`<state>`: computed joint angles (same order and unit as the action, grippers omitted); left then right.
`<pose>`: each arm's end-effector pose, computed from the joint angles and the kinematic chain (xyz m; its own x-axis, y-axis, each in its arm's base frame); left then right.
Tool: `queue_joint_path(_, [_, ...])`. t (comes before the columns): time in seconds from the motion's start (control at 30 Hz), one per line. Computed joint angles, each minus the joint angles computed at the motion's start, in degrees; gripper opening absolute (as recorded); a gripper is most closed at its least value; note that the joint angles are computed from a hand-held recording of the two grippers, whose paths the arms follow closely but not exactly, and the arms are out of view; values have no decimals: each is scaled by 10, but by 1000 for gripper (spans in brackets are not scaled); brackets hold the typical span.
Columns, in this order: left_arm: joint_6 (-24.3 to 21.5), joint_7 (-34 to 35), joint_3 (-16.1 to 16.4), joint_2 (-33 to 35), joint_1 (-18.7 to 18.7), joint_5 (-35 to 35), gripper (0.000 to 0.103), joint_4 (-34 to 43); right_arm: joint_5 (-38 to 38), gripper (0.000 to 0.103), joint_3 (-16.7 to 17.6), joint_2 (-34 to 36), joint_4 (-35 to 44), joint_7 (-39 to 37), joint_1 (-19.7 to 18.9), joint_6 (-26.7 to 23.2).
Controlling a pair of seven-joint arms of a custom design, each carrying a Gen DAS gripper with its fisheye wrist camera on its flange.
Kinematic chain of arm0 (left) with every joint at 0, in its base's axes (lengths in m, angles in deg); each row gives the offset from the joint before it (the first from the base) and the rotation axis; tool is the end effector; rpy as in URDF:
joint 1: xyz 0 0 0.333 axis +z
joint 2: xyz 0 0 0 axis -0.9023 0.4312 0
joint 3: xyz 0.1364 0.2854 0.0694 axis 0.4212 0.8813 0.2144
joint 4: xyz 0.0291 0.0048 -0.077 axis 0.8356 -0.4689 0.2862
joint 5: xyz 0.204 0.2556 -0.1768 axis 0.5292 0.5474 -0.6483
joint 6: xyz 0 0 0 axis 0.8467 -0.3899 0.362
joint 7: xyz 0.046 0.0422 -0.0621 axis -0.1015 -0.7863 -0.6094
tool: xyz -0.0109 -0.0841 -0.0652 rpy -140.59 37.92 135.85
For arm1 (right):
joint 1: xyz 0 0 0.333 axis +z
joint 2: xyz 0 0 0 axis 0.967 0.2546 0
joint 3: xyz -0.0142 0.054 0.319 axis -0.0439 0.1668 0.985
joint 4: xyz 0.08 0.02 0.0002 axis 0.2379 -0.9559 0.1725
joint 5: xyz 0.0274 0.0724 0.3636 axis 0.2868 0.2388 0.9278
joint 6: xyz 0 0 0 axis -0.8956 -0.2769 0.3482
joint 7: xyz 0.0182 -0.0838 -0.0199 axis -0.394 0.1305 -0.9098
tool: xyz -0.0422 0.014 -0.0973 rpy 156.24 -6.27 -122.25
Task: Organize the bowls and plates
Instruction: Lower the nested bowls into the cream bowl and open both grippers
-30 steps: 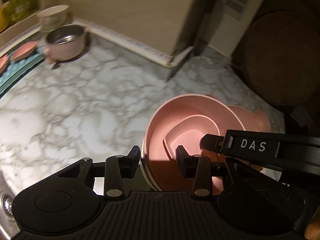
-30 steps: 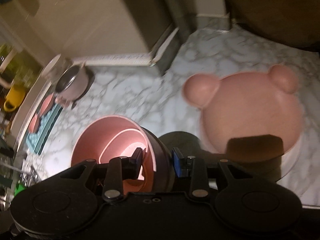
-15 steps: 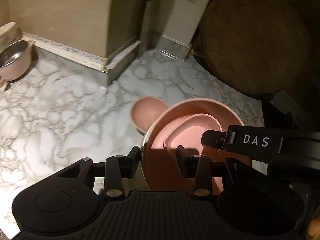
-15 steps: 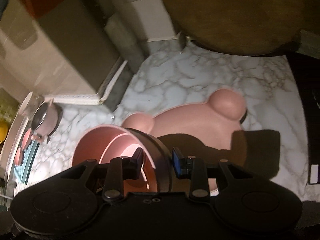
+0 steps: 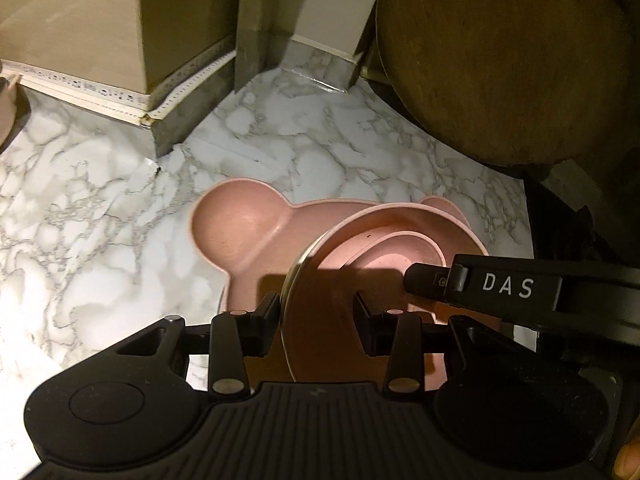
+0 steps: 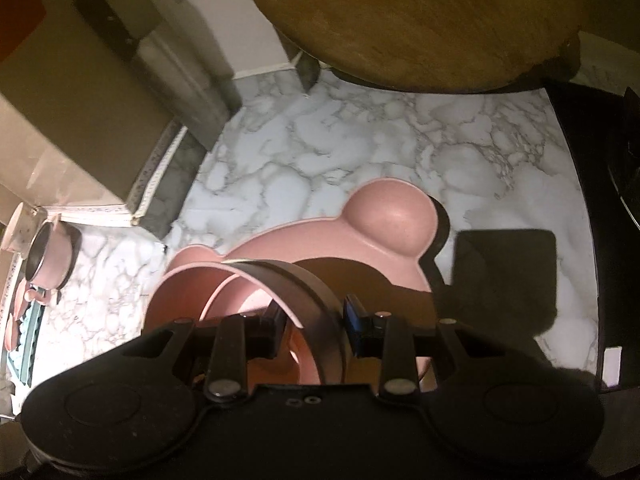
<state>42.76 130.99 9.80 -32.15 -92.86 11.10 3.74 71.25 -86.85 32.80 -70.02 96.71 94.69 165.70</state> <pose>0.6666 -0.4209 0.4922 -0.2004 -0.9536 0.2248 -0.8856 0.0781 -0.4579 0.6495 0.2568 0.4892 -0.3467 -0.8874 -0.3040 -0.7783 0.4530 -0.4348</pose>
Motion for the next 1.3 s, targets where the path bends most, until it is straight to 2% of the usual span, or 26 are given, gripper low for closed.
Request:
queue_joint_path(0.3, [-61, 14, 1, 72, -9, -7, 39, 119, 19, 31, 2, 11, 5, -13, -12, -4])
queue_joint_path(0.67, [-55, 25, 0, 76, -7, -14, 39, 124, 35, 36, 3, 13, 1, -22, -16, 5])
queue_joint_path(0.83, [-21, 33, -3, 42, -1, -16, 41, 62, 24, 40, -1, 1, -16, -11, -12, 25])
queue_joint_path(0.97, [11, 32, -2, 7, 3, -14, 52, 0, 10, 48, -5, -19, -43, 0, -9, 53])
queue_joint_path(1.2, [78, 45, -8, -63, 19, -13, 53, -120, -42, 60, -16, -54, -84, 40, 3, 92])
queue_joint_path(1.3, [109, 49, -10, -94, 26, -14, 58, -169, -76, 65, -21, -72, -105, 65, 11, 108])
